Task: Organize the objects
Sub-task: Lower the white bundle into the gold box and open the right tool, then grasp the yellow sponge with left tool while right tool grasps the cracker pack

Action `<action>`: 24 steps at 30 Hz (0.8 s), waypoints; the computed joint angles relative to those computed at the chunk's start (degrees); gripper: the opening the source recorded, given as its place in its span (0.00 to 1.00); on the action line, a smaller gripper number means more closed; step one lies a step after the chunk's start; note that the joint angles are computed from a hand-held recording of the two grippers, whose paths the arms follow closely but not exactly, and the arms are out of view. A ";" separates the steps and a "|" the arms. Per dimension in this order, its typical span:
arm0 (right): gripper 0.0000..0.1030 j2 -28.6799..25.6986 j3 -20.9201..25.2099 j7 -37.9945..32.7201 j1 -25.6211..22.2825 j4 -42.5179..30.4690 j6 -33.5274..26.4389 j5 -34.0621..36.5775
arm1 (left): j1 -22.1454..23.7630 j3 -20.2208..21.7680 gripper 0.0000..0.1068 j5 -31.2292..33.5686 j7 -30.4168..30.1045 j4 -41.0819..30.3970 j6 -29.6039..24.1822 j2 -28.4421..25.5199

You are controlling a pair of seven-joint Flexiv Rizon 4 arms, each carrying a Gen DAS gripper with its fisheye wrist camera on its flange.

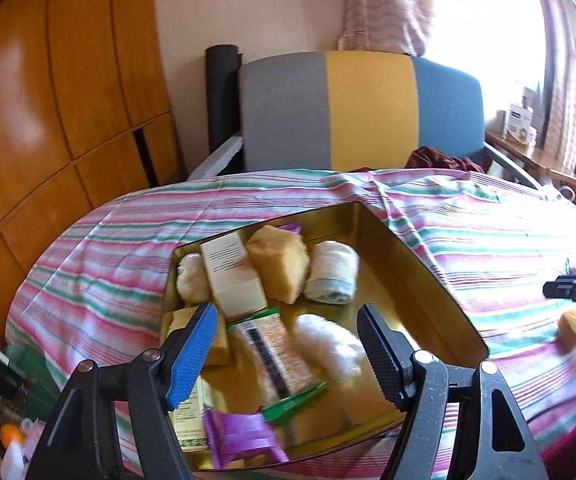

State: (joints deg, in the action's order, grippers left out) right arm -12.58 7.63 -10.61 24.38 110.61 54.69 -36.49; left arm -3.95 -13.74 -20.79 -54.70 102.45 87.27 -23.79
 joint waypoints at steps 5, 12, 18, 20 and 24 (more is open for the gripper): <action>0.43 4.98 0.26 3.85 -2.12 5.22 -0.34 0.24 | -0.32 -2.00 0.69 0.54 2.29 -0.65 -0.42 -0.50; 0.43 14.22 2.68 10.76 -6.36 12.91 -3.60 2.66 | -0.22 -7.39 0.69 -1.14 8.13 -2.73 -2.64 -2.07; 0.43 21.35 5.36 14.93 -9.03 17.21 -9.37 3.96 | -3.41 -10.18 0.69 -4.77 14.21 -7.27 -13.53 -4.28; 0.43 23.10 5.89 15.35 -9.60 18.39 -9.90 5.25 | -6.05 -8.83 0.68 -5.04 14.41 -9.81 -18.59 -5.38; 0.43 25.63 6.59 14.77 -10.40 20.15 -10.77 7.44 | -9.22 -10.09 0.69 -7.50 21.27 -11.82 -24.08 -7.10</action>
State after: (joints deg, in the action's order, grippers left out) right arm 13.05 14.23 4.16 13.98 130.76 43.92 -29.05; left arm -13.16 -23.84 -28.29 -33.43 90.63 63.19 -30.89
